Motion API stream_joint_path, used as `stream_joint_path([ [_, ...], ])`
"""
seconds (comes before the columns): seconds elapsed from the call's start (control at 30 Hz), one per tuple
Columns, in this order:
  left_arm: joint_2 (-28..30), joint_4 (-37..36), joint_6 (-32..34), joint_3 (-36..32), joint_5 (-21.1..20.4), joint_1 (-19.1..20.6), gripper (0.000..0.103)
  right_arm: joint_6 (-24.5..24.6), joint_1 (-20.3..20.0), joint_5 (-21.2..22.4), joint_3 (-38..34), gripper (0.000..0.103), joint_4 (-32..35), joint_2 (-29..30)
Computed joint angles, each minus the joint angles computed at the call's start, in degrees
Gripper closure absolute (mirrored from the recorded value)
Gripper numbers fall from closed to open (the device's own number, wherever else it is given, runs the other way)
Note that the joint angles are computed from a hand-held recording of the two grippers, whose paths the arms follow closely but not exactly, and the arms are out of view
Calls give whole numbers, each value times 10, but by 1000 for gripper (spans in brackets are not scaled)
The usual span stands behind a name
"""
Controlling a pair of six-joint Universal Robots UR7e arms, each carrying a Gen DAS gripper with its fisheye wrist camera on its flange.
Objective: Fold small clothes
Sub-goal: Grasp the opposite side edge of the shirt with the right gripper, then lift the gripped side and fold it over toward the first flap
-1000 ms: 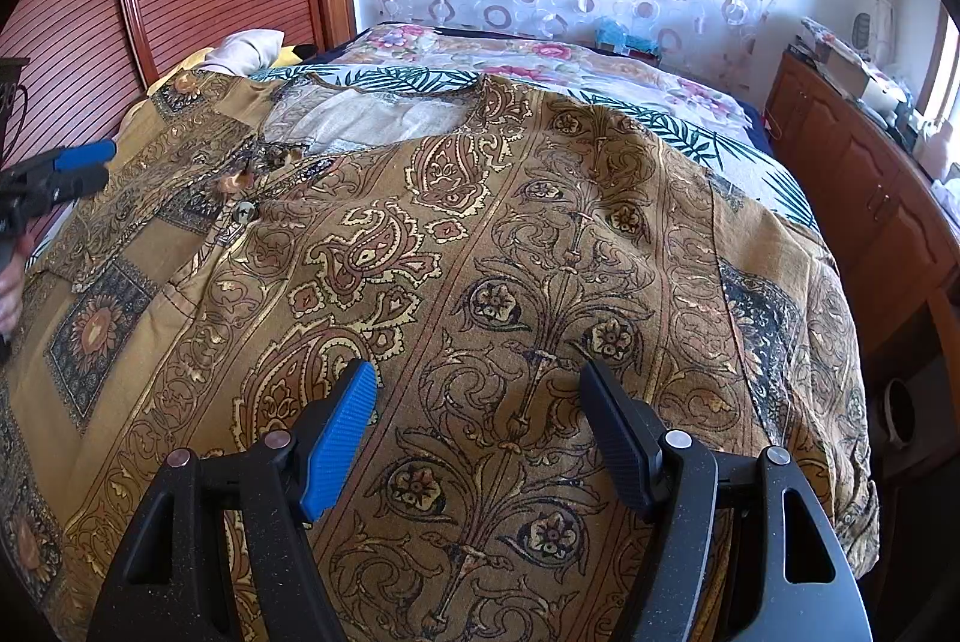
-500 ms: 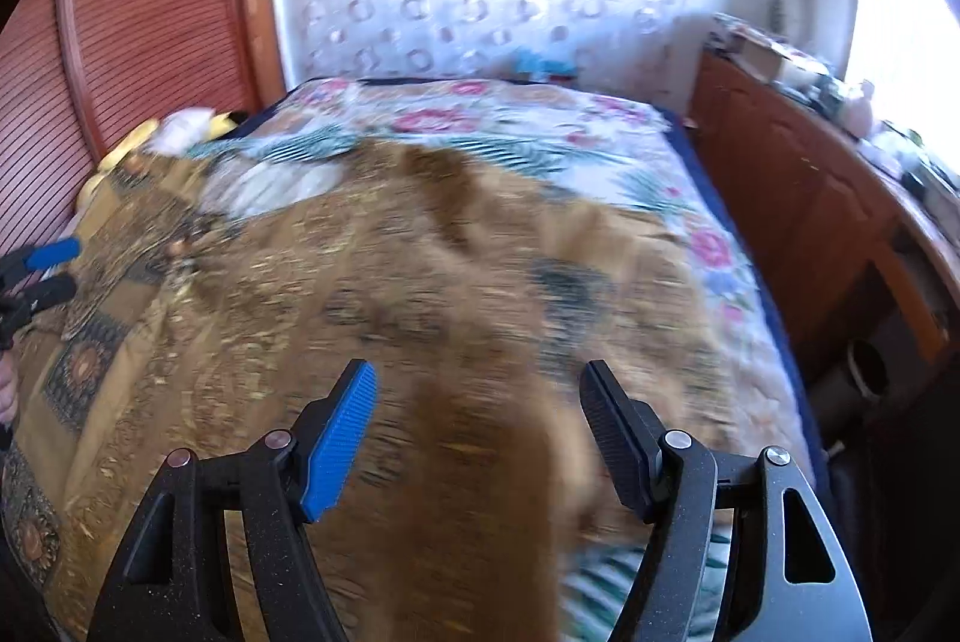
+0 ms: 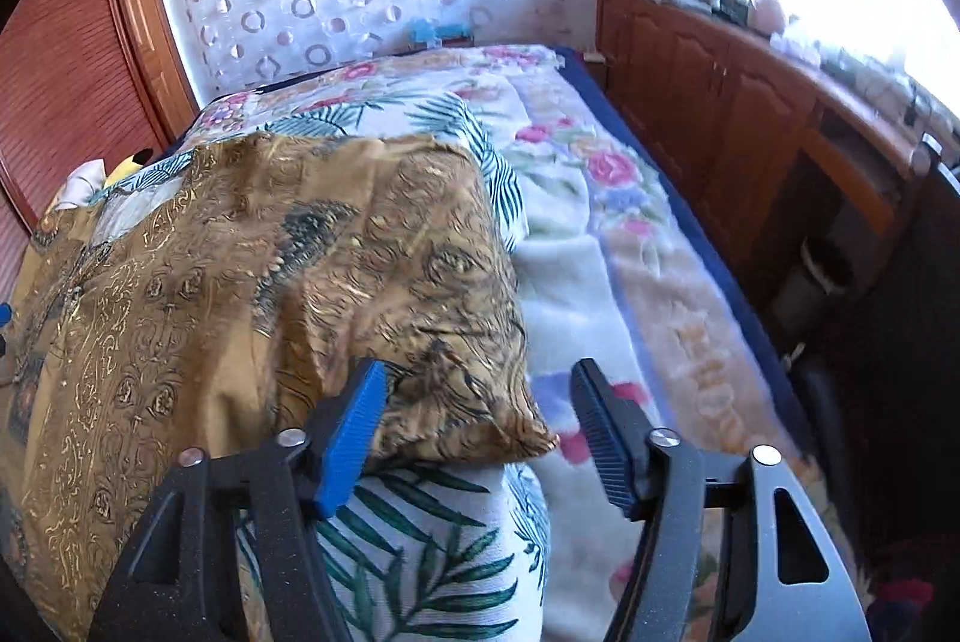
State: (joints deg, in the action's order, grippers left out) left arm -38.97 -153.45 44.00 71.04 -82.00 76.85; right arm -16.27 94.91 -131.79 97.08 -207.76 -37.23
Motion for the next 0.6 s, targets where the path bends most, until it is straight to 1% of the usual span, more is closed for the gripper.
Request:
stream_joint_path([
  [0.07, -2, -2, 3, 4, 1, -2, 23, 23, -6, 18, 5, 41, 24, -11],
  [0.1, -2, -2, 4, 6, 1, -2, 23, 35, -7, 22, -3, 44, 43, -12],
  [0.13, -3, -2, 5, 8, 0, -2, 23, 47, -6, 25, -4, 45, 55, -17],
  [0.2, -4, -3, 4, 11, -1, -3, 23, 52, -12, 46, 1, 53, 62, -27],
  [0.27, -5, -2, 4, 12, -2, -3, 23, 48, -13, 54, 2, 69, 63, -30],
  [0.3, -4, 0, 3, 12, -4, -3, 23, 41, -10, 45, 0, 83, 58, -29],
  [0.33, -4, 1, 2, 12, -5, -2, 23, 25, -5, 26, -5, 88, 41, -23],
  [0.37, -3, -1, 2, 13, -3, -2, 23, 8, -1, 23, -9, 96, 30, -20],
  [0.4, -3, -3, 3, 14, -1, -2, 23, -2, 2, 24, -13, 96, 26, -17],
  [0.47, -3, -1, 3, 14, -3, -2, 23, -28, 12, 9, -25, 98, 7, -7],
  [0.6, -3, -2, 1, 14, -2, -3, 23, -71, 32, 15, -44, 98, -17, 7],
])
